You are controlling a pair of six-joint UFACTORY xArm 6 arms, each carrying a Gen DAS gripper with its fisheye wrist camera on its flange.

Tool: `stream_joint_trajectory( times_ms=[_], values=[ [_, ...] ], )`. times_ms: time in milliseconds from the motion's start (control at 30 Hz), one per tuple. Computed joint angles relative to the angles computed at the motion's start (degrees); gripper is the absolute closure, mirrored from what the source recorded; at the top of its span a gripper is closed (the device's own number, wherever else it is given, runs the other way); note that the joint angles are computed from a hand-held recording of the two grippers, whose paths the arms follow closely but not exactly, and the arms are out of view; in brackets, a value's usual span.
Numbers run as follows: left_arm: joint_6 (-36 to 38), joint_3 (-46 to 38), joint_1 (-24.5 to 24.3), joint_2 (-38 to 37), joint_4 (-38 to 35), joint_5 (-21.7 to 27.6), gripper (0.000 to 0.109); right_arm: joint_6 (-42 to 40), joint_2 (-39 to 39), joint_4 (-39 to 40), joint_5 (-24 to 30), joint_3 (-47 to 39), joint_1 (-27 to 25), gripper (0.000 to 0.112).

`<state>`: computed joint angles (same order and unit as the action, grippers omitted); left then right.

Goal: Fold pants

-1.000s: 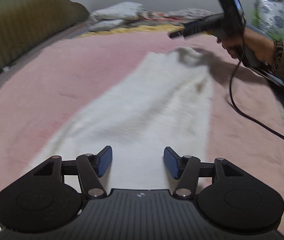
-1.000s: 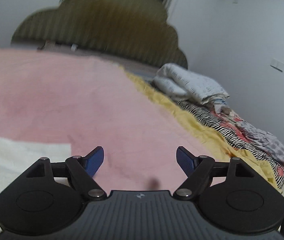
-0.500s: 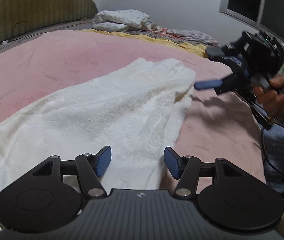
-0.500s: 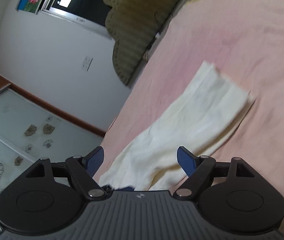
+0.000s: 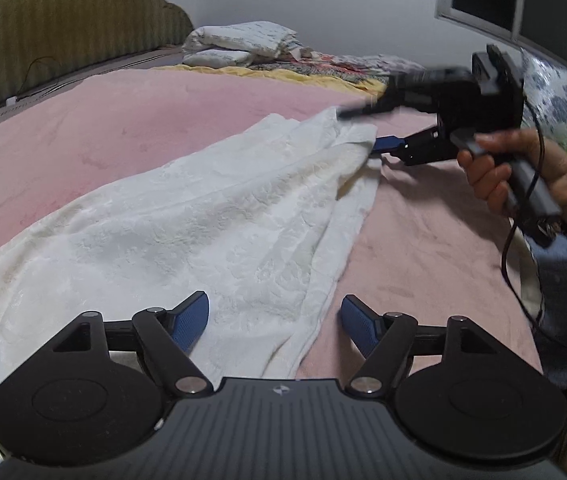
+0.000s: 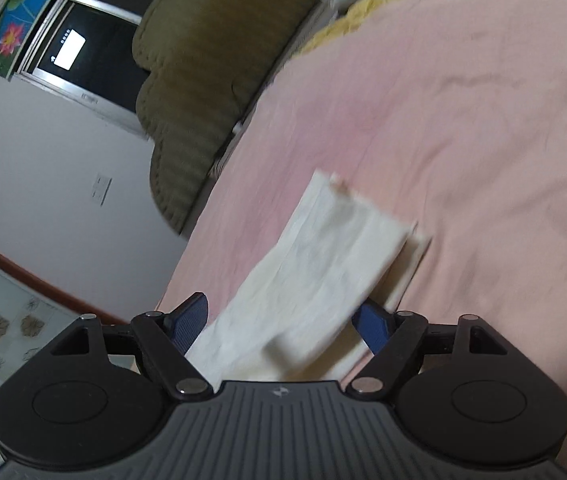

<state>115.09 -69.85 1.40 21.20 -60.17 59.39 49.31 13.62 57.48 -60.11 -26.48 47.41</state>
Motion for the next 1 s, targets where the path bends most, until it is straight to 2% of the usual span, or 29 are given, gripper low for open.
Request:
stream_joint_trajectory(
  times_ms=[33,67,100,267,333,433,500,567,600,633,700,767,800,867,933,967,1000],
  values=[
    [-0.9,0.1,-0.2,-0.2,-0.6,-0.4,0.033,-2.4,-0.1,1.4,2.1,-0.8,-0.5,0.075],
    [-1.2,0.4,-0.3,-0.5,-1.7,-0.8,0.033,-2.5,0.2,0.6,3.1,-1.2,-1.5,0.104],
    [-0.9,0.9,-0.5,-1.1,-3.2,-1.5,0.033,-1.8,0.4,-0.9,3.2,-1.0,-2.4,0.106],
    [4.3,4.7,-3.2,-3.3,-6.8,-6.9,0.031,-11.8,-3.8,-3.8,4.5,-2.7,-5.4,0.107],
    [4.0,5.1,-3.1,-3.7,-7.4,-6.2,0.031,-21.5,-7.6,-3.5,5.8,-4.7,-6.6,0.107],
    [5.1,5.6,-1.7,-4.7,-10.0,-3.4,0.03,-33.7,-11.0,-6.6,2.4,-7.7,-6.4,0.107],
    [0.4,3.3,-1.0,-3.6,-6.0,-0.3,0.03,-39.1,-11.6,-1.5,2.1,-8.9,-4.0,0.107],
    [-6.0,0.6,-0.5,-1.7,-1.7,2.4,0.03,-38.1,-11.9,5.8,5.3,-7.1,-2.7,0.107],
    [-7.6,0.3,-0.4,-1.4,-0.5,2.7,0.031,-35.1,-11.5,8.0,7.5,-5.7,-2.7,0.107],
    [-8.5,0.0,-0.4,-1.1,0.8,2.8,0.031,-29.8,-11.5,8.7,10.7,-2.8,-2.8,0.107],
    [-8.5,-0.2,0.0,-1.0,2.1,3.5,0.031,-17.8,-11.0,5.4,14.9,1.2,-3.9,0.107],
    [-9.0,-1.2,1.1,-0.7,3.0,5.9,0.031,-10.0,-9.6,3.3,13.9,2.7,-3.6,0.107],
    [-9.5,-2.1,1.9,-0.3,3.0,7.3,0.031,-9.7,-9.3,3.2,12.8,2.8,-3.2,0.106],
    [-9.9,-3.2,3.2,0.4,1.6,8.0,0.029,-16.4,-10.1,7.1,13.4,1.3,-2.1,0.105],
    [-9.5,-2.1,3.5,-0.3,-1.0,3.3,0.029,-28.3,-12.3,17.9,15.4,-1.7,-1.0,0.103],
    [-9.0,-1.4,3.7,-0.9,-2.3,0.3,0.029,-33.6,-11.9,23.9,13.4,-3.6,0.2,0.102],
    [-8.8,-1.4,3.8,-0.8,-3.4,-1.9,0.029,-39.6,-10.5,29.9,9.1,-6.0,1.8,0.101]
  ],
)
